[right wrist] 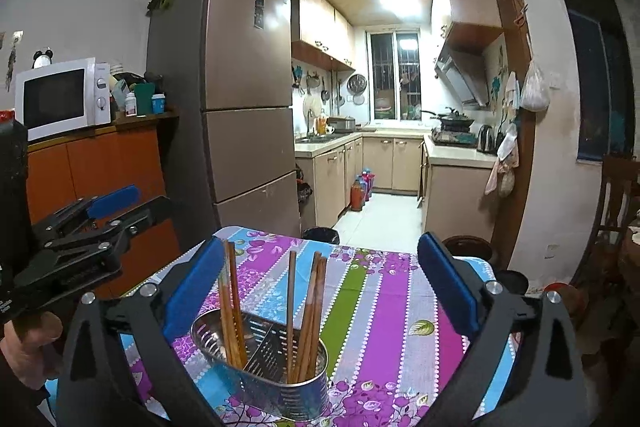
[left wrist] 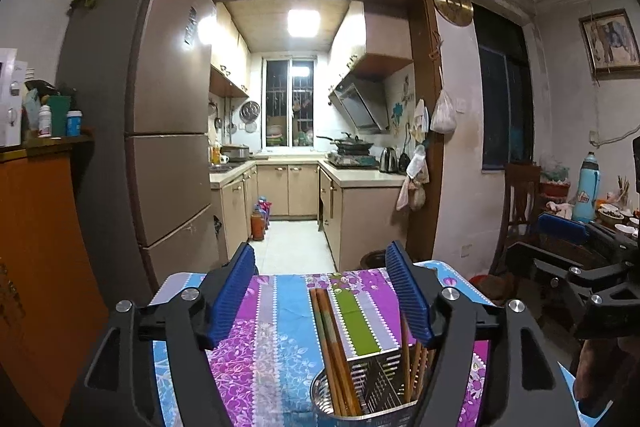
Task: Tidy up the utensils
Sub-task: 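Lift both open tools up away from the utensil holder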
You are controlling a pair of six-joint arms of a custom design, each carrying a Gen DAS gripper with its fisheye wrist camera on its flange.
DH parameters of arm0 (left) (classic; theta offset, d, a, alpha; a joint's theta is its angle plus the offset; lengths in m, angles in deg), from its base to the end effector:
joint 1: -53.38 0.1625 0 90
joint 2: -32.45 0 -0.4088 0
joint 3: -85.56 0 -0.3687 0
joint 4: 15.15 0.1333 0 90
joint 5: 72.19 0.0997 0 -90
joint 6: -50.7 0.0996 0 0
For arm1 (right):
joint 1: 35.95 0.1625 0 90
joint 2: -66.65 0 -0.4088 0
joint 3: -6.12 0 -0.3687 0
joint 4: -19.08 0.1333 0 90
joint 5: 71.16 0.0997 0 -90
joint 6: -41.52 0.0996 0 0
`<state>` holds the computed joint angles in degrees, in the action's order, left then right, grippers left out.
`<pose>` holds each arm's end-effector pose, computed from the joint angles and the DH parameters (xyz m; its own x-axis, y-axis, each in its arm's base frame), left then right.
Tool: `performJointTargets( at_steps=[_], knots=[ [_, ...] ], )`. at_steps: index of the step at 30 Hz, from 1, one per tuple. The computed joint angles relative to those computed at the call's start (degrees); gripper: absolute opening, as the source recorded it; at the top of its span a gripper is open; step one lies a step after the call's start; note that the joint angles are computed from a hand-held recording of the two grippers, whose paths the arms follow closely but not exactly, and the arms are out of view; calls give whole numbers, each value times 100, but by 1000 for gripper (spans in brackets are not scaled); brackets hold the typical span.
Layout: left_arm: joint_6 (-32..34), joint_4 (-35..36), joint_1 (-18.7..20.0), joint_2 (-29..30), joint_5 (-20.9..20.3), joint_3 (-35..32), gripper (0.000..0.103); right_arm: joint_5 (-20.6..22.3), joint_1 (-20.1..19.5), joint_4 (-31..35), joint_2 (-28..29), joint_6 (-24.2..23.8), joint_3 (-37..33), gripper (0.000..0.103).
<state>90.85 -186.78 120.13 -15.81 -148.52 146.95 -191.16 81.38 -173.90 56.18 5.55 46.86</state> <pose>-0.1550 -0.7582 0.4411 -0.6555 0.3559 -0.6661 0.7422 0.1403 -0.6553 0.4564 -0.7012 0.1205 -0.7199 -0.1336 0.6811 -0.6911 0.2293 -0.6855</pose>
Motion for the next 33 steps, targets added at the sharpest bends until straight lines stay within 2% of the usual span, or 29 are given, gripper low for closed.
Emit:
performJointTargets(
  at_steps=[10, 25, 33],
  knots=[
    [102, -770, -25, -724, -113, 1342, 74, -49, 142, -991, -250, -163, 1000, 96],
    [45, -1066, -68, -1279, -112, 2161, 75, -216, 341, -1759, -471, -253, 1908, 97],
    [137, -1411, -71, -1735, -223, 2979, 75, -259, 476, -2330, -714, -220, 2746, 97]
  ],
)
